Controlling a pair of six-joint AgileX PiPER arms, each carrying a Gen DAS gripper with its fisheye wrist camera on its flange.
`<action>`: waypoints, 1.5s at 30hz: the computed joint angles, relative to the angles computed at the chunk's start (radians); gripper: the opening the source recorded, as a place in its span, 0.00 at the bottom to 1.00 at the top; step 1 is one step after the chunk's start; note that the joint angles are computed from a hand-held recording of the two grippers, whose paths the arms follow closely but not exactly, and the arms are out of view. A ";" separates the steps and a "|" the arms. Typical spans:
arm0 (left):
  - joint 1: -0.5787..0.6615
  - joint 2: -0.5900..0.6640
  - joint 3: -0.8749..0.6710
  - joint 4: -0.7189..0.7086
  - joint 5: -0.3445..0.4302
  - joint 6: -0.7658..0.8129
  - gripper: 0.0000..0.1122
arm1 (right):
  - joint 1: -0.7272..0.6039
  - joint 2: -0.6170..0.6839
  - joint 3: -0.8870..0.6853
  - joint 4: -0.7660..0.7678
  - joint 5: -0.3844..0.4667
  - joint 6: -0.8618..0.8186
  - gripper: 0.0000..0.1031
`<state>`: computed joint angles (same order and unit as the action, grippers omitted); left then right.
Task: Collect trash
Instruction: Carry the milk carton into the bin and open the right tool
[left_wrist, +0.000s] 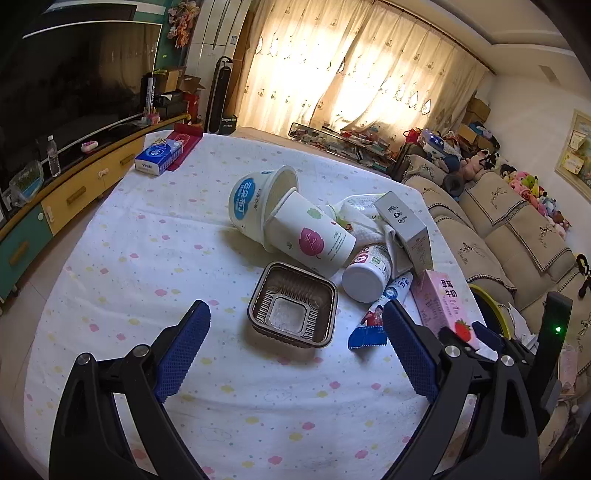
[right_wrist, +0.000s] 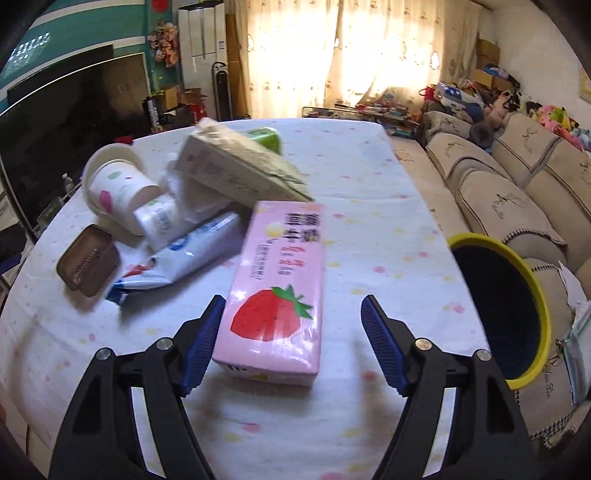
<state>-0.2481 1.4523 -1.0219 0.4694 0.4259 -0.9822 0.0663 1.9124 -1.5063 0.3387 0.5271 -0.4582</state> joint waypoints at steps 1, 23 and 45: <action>0.000 0.005 -0.002 -0.007 -0.002 0.005 0.83 | -0.016 0.007 -0.011 0.011 0.008 -0.009 0.69; -0.065 0.064 -0.062 0.026 0.034 -0.007 0.83 | -0.147 0.116 -0.226 0.303 0.295 -0.292 0.47; -0.180 0.213 -0.263 0.029 0.134 0.026 0.83 | -0.402 0.370 -0.575 0.177 0.333 -0.099 0.48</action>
<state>-0.4280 1.6653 -1.2847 0.4984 0.5600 -0.9565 -0.3352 2.2820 -2.0815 0.5157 0.8598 -0.5570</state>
